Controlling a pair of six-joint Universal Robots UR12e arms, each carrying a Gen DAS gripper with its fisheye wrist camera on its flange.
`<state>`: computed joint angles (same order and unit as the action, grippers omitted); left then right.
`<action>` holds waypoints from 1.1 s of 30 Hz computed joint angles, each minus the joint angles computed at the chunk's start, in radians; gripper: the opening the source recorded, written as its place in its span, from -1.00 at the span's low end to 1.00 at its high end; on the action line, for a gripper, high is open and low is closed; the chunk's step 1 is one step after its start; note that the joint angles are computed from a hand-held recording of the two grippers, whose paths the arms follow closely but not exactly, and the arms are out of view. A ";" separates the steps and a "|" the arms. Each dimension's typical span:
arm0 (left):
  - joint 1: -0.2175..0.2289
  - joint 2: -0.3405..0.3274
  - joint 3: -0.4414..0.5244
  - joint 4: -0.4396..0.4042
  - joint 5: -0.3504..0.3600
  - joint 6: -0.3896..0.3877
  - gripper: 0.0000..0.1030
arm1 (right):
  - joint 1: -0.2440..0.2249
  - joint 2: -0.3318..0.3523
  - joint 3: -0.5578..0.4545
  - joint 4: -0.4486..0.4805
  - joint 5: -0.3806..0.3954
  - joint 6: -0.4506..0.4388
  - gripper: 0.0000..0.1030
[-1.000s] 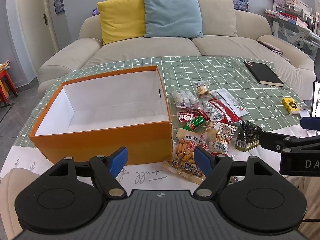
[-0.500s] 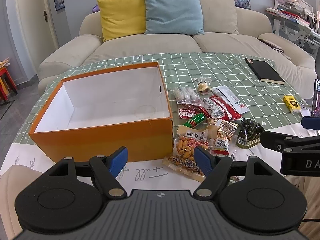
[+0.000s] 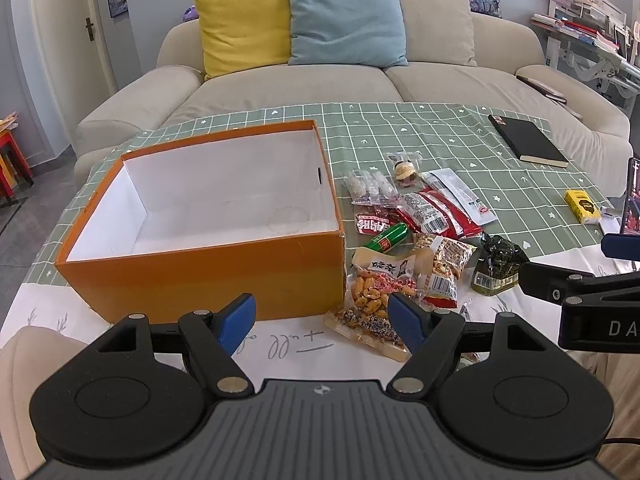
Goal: Organize snacks
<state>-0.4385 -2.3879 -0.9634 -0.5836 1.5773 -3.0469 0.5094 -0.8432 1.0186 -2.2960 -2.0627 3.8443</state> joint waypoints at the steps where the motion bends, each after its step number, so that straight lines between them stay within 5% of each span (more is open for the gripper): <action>1: 0.000 0.000 0.000 -0.001 0.001 0.000 0.71 | 0.000 0.000 0.000 0.001 0.000 0.000 0.93; 33: -0.001 -0.002 0.007 -0.027 -0.006 0.001 0.71 | -0.005 0.004 -0.005 0.014 0.025 0.012 0.93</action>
